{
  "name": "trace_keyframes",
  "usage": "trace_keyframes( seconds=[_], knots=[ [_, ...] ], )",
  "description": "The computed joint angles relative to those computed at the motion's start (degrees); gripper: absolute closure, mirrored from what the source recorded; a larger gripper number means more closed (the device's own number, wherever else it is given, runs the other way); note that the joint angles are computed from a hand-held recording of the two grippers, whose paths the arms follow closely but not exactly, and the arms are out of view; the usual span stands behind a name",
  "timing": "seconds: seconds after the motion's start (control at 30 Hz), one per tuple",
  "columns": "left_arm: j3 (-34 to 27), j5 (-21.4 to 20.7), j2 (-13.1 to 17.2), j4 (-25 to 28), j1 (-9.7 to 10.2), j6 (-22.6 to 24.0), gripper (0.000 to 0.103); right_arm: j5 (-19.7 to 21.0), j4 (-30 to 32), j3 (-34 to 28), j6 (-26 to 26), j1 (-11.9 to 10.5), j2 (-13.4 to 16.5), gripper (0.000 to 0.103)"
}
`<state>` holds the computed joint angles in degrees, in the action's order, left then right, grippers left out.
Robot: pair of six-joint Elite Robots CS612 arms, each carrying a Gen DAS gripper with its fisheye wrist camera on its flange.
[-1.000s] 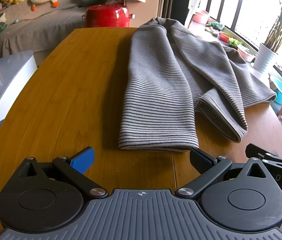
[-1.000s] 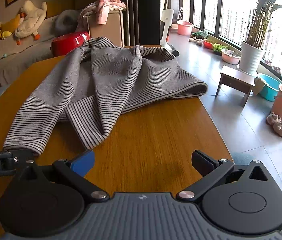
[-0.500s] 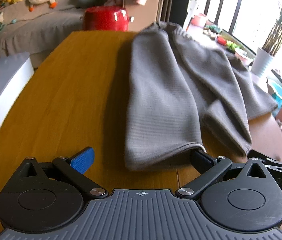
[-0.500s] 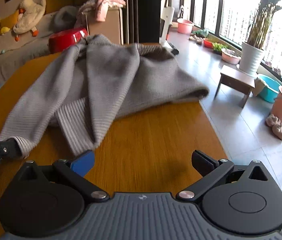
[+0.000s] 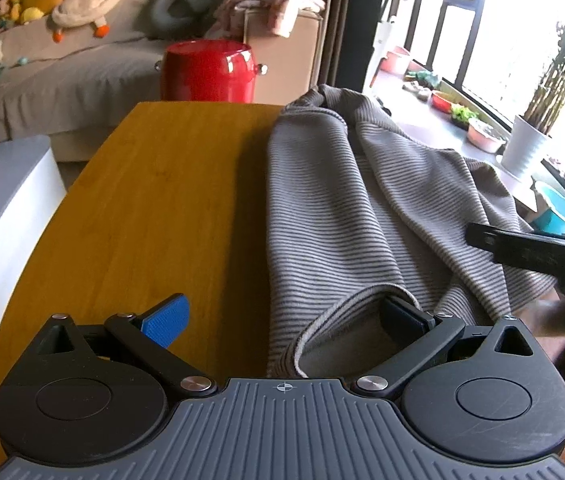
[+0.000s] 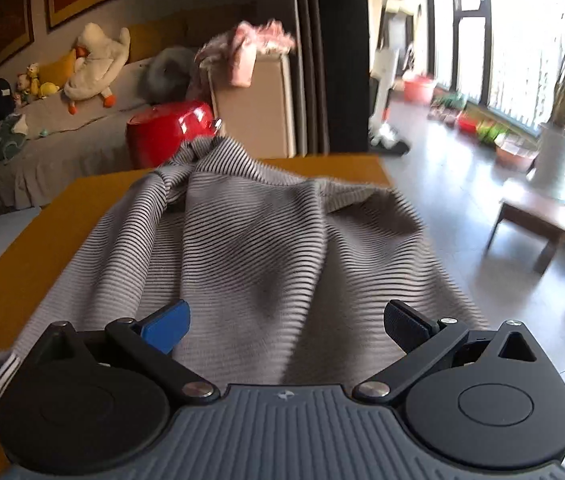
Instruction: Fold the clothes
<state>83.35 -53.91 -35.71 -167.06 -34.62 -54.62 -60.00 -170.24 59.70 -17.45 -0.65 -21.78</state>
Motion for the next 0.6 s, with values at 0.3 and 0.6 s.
trace_keyframes(
  seconds=[0.3,0.6],
  knots=[
    [3.4,4.5,-1.8,-3.6,0.74,-3.4,0.000,10.2,5.9,7.0,-13.4,-0.3,-3.2,0.000],
    [5.4,4.8,-2.6,-8.4,0.48,0.3,0.000,20.6,29.7,16.6,-37.8,-4.2,-10.9,0.000]
  ],
)
